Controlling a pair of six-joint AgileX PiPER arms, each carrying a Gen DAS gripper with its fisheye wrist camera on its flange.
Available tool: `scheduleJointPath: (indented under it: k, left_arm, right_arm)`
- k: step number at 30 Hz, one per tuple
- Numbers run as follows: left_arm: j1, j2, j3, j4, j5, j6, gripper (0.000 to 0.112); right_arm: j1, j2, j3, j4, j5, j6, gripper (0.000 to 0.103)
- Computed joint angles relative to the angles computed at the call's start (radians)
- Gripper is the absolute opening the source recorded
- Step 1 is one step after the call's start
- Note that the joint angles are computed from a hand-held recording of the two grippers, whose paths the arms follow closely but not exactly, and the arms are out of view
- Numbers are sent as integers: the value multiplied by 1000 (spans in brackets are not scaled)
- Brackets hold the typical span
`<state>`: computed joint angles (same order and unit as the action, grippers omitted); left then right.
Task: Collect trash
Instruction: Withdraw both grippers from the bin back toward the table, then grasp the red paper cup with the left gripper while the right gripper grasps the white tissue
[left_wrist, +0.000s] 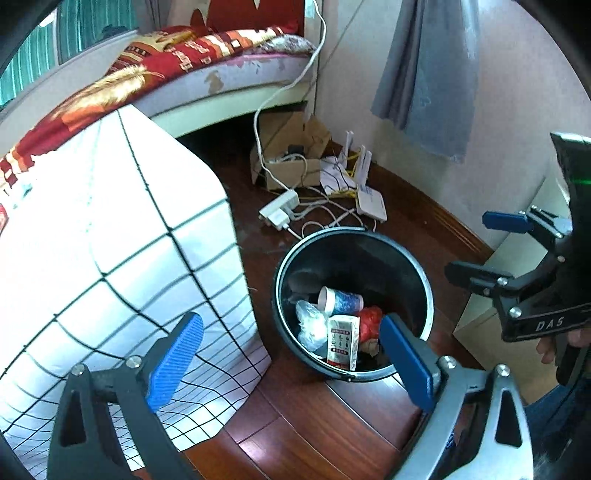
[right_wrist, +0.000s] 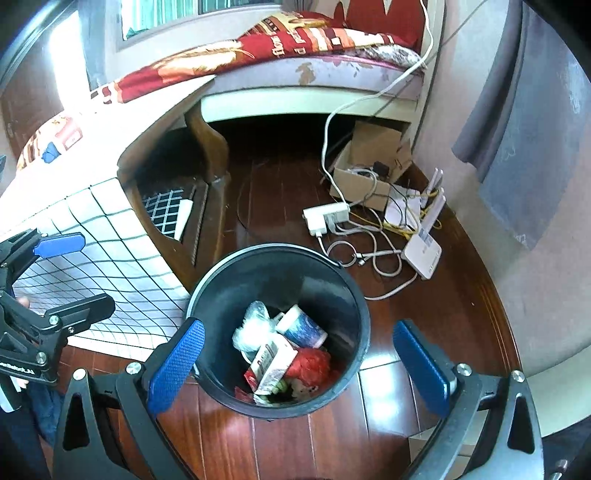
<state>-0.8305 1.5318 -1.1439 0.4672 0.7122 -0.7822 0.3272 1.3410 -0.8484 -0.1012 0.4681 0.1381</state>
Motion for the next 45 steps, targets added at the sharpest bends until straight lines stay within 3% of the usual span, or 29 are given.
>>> scheduleJointPath:
  k: [15, 25, 27, 32, 38, 41, 45]
  left_arm:
    - [70, -234, 76, 96, 85, -60, 103]
    - [344, -414, 167, 82, 90, 47, 103]
    - [425, -447, 191, 59, 74, 90, 103]
    - [686, -504, 223, -95, 7, 303, 103]
    - [997, -461, 185, -328, -37, 634, 103]
    - [1095, -411, 154, -401, -50, 735, 103]
    - [1187, -341, 114, -496, -69, 854, 103]
  right_arm:
    - [200, 18, -188, -170, 38, 182, 103]
    - [378, 180, -447, -271, 26, 322, 103]
    - [396, 235, -525, -210, 56, 285, 103]
    - [486, 386, -744, -291, 173, 363, 103]
    - [534, 553, -1000, -253, 257, 278, 103]
    - [543, 674, -1203, -212, 348, 227, 103]
    - [535, 903, -1603, -146, 512, 159, 103]
